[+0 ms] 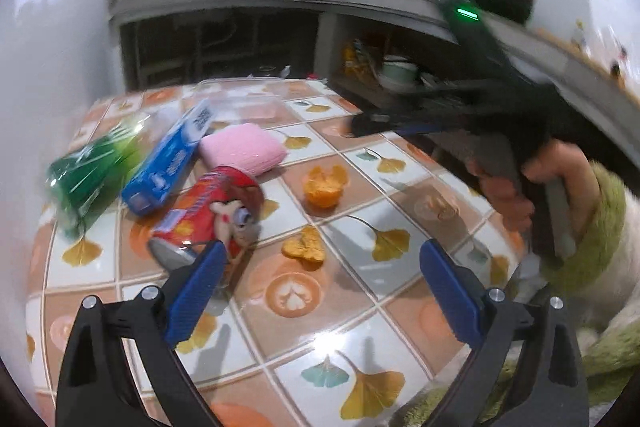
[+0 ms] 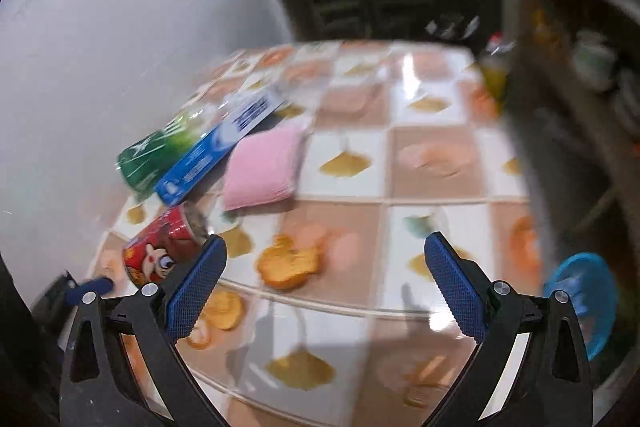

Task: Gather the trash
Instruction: 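Move both tools back toward the red can and pink sponge, then grasp the orange peel on the table with the right tool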

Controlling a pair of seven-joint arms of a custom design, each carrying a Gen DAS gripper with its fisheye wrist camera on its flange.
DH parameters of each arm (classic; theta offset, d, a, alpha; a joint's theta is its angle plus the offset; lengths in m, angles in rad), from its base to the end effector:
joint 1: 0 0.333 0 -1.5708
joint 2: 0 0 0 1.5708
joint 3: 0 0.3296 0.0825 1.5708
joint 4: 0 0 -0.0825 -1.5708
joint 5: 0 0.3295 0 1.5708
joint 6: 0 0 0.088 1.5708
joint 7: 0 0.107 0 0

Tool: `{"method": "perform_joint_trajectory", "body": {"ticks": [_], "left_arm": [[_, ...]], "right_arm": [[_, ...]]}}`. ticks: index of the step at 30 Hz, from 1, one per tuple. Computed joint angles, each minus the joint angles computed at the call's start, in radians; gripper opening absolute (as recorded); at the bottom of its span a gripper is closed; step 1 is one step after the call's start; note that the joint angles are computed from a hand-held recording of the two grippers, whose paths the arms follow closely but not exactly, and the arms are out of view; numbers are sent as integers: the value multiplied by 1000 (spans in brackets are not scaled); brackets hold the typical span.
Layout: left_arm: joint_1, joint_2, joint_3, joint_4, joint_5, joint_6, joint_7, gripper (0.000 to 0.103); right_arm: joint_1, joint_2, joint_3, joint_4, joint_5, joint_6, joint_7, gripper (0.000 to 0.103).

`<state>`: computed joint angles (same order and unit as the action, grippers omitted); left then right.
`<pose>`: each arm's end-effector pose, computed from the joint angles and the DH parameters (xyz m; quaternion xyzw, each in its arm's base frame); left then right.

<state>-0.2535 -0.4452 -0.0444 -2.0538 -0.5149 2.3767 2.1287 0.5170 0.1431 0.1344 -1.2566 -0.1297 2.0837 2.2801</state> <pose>0.3818 -0.1286 0.7212 -0.4107 0.8058 -0.3983 0.1524 0.4662 0.3361 0.7585 -0.6507 0.6791 -0.0900 0.3277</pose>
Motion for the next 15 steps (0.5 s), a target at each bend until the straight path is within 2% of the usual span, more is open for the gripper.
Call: {"method": "perform_joint_trajectory", "body": {"ticks": [4, 8, 10, 12, 15], "left_arm": [[4, 1, -45, -46, 60, 79, -1, 89], [-3, 7, -64, -77, 113, 124, -10, 86], [-10, 2, -66, -92, 141, 141, -1, 85], [-18, -7, -64, -112, 161, 164, 11, 85], [-20, -7, -56, -118, 179, 178, 7, 85]], "right_arm": [[-14, 72, 5, 70, 118, -56, -5, 59], [13, 147, -3, 180, 107, -148, -15, 41], [24, 176, -6, 223, 110, -183, -27, 22], [33, 189, -13, 239, 107, -200, -34, 10], [33, 159, -18, 187, 114, -167, -35, 6]]}}
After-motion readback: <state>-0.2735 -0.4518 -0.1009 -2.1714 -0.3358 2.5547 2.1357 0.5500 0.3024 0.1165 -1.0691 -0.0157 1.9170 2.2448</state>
